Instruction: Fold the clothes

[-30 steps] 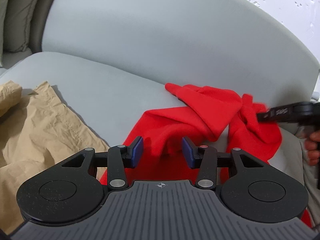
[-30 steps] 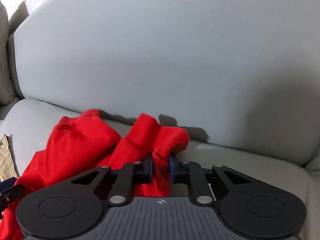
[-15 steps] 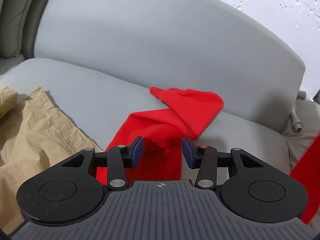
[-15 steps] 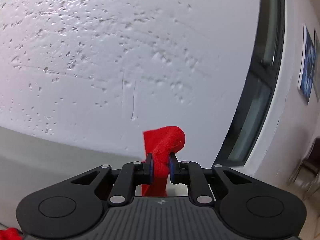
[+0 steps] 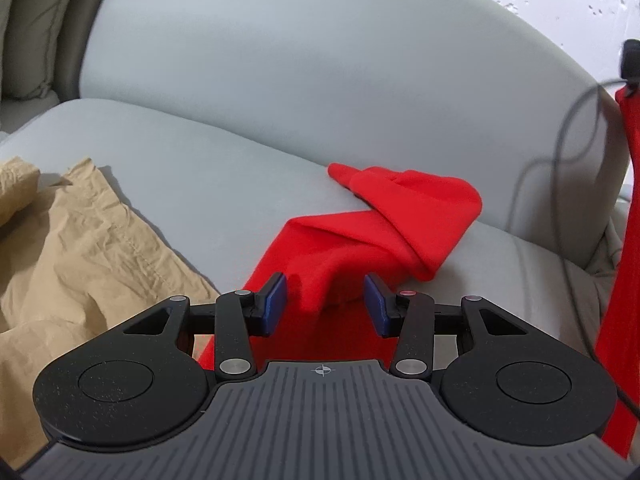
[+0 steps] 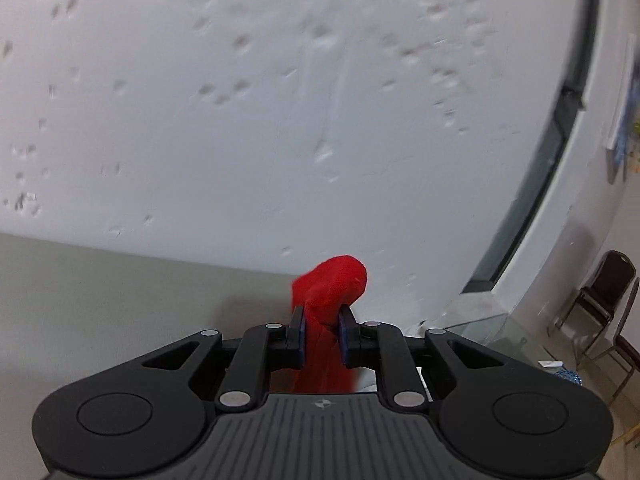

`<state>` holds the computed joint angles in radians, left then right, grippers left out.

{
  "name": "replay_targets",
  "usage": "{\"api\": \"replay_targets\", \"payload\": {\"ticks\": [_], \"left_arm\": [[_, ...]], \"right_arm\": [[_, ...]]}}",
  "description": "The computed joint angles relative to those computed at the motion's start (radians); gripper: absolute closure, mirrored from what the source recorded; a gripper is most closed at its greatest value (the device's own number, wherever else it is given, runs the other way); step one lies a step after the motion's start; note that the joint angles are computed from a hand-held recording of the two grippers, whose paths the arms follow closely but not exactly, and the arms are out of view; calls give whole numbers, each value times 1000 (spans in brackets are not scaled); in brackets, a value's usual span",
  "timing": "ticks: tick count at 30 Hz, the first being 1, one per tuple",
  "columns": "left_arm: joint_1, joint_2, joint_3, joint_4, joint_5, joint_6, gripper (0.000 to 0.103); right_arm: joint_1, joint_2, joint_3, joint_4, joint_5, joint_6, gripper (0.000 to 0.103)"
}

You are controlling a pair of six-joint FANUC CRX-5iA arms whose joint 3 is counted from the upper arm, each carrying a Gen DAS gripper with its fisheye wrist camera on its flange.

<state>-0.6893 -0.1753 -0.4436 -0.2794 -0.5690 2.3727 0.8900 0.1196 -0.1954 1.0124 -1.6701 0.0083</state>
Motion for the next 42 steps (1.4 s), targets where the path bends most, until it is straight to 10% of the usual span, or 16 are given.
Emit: {"api": "replay_targets", "payload": {"ticks": [5, 18, 23, 30, 38, 42], "left_arm": [[9, -7, -11, 21, 10, -13, 56], [59, -104, 10, -75, -108, 84, 56], [178, -167, -40, 22, -130, 2, 56], [266, -208, -89, 89, -110, -97, 56], [299, -194, -110, 139, -91, -146, 56], [312, -196, -120, 145, -84, -143, 56]], "right_arm": [[49, -82, -42, 28, 46, -33, 36], [437, -281, -157, -222, 190, -130, 29], [488, -206, -152, -342, 369, -81, 33], [323, 17, -17, -356, 646, 227, 47], [197, 368, 395, -563, 497, 722, 47], [199, 445, 503, -557, 382, 736, 95]]}}
